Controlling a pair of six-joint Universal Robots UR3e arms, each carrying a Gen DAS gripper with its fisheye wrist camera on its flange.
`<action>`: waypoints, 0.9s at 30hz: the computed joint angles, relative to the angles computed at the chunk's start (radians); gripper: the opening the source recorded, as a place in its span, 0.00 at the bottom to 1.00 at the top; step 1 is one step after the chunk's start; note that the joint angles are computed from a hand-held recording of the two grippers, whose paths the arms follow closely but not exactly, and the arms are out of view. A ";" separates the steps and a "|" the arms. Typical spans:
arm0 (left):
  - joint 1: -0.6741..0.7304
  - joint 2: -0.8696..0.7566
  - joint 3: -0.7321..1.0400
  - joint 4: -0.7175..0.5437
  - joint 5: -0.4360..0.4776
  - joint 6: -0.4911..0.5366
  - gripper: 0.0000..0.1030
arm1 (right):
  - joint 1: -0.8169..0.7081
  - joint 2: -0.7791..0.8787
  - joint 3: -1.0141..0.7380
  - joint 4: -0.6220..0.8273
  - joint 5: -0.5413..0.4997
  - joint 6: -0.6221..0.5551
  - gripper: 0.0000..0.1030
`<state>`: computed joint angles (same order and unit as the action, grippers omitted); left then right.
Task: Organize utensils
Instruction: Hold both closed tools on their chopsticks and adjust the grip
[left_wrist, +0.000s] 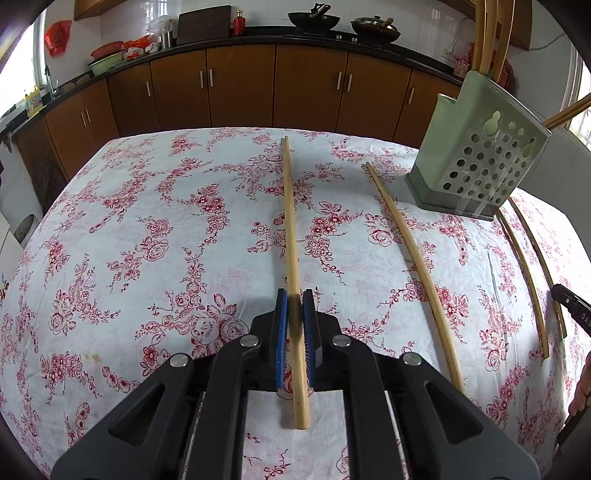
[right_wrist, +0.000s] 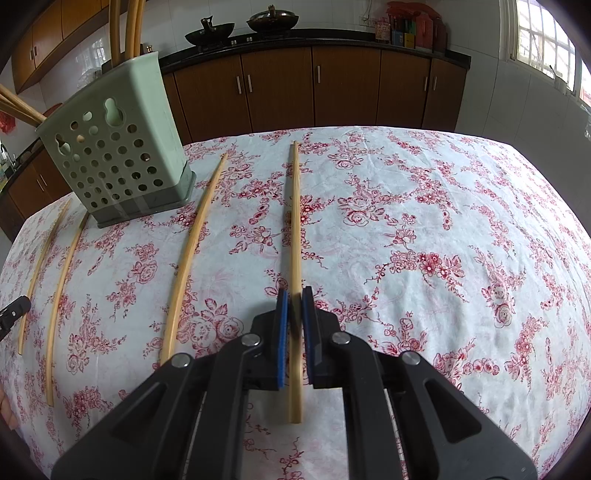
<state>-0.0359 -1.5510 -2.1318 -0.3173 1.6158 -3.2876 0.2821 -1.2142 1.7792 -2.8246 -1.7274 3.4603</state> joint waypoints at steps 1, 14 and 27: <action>0.000 0.001 -0.001 0.000 0.000 -0.001 0.09 | 0.000 0.000 -0.001 0.000 0.000 0.000 0.09; -0.001 0.001 -0.001 0.000 0.000 -0.001 0.09 | 0.000 0.000 -0.003 0.004 0.000 0.000 0.09; 0.003 0.003 -0.001 -0.001 -0.007 -0.001 0.09 | 0.000 0.000 -0.004 0.006 0.000 -0.002 0.09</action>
